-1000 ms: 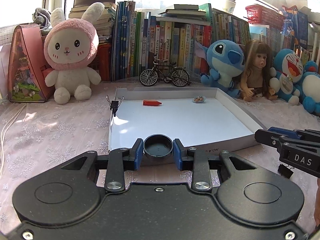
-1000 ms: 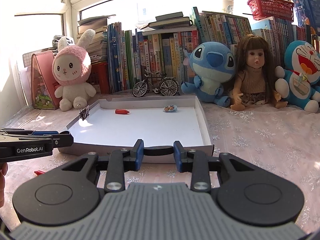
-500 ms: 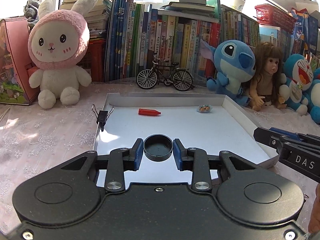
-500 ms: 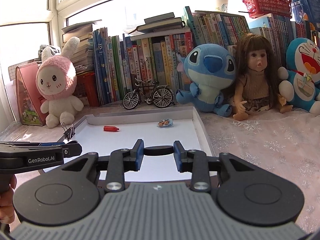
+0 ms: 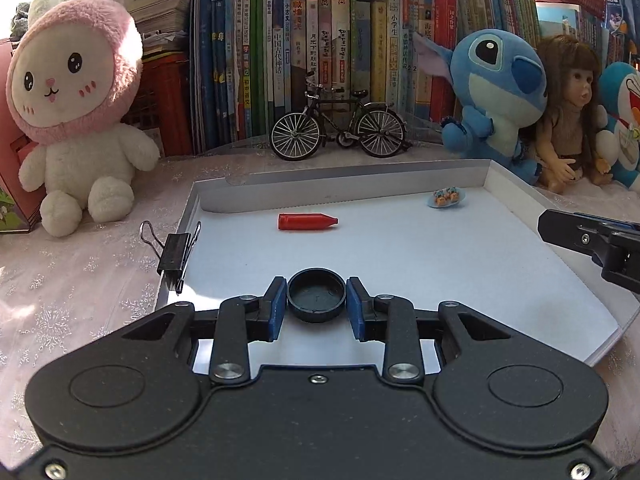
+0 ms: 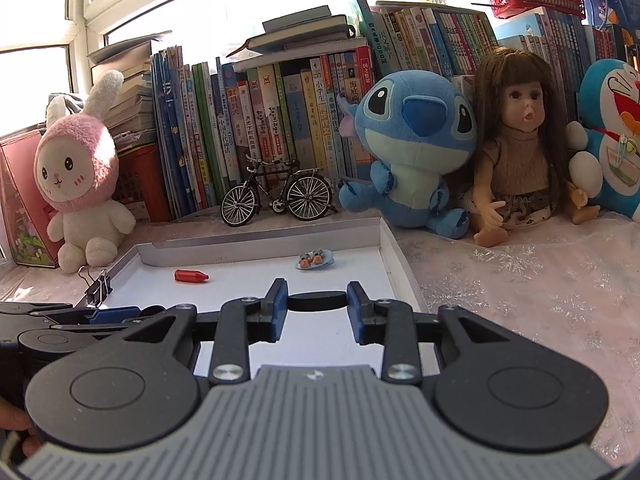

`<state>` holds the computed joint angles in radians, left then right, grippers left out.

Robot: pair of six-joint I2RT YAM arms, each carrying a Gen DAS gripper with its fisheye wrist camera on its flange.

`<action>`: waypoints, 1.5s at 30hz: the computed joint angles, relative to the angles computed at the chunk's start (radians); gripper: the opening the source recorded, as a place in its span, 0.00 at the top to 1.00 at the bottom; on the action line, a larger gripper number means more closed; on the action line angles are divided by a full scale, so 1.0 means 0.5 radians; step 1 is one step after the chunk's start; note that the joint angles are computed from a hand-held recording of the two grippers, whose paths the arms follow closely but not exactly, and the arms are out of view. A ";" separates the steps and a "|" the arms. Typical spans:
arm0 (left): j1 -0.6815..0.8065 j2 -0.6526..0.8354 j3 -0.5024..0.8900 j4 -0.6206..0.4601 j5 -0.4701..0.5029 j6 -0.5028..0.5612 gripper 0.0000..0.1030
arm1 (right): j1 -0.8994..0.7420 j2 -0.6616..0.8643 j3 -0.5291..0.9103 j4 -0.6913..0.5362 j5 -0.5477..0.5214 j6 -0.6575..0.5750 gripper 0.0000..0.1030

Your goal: Organize rigid objects

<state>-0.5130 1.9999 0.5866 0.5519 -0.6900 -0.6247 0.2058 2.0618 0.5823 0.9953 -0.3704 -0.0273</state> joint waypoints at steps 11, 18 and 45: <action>0.183 0.046 0.177 -0.097 0.131 0.237 0.71 | 0.069 0.123 0.414 -0.451 0.065 0.041 0.64; 0.271 -0.062 0.191 -0.191 0.293 0.200 0.71 | 0.080 0.172 0.658 -0.743 0.054 0.091 0.64; 0.394 0.078 0.464 -0.392 0.420 0.145 0.70 | 0.141 0.414 1.284 -1.411 0.129 0.130 0.64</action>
<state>-0.3161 2.0390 0.8186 0.3559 -0.4798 -0.5524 0.2763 2.2688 1.2243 0.2899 -0.3059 0.0379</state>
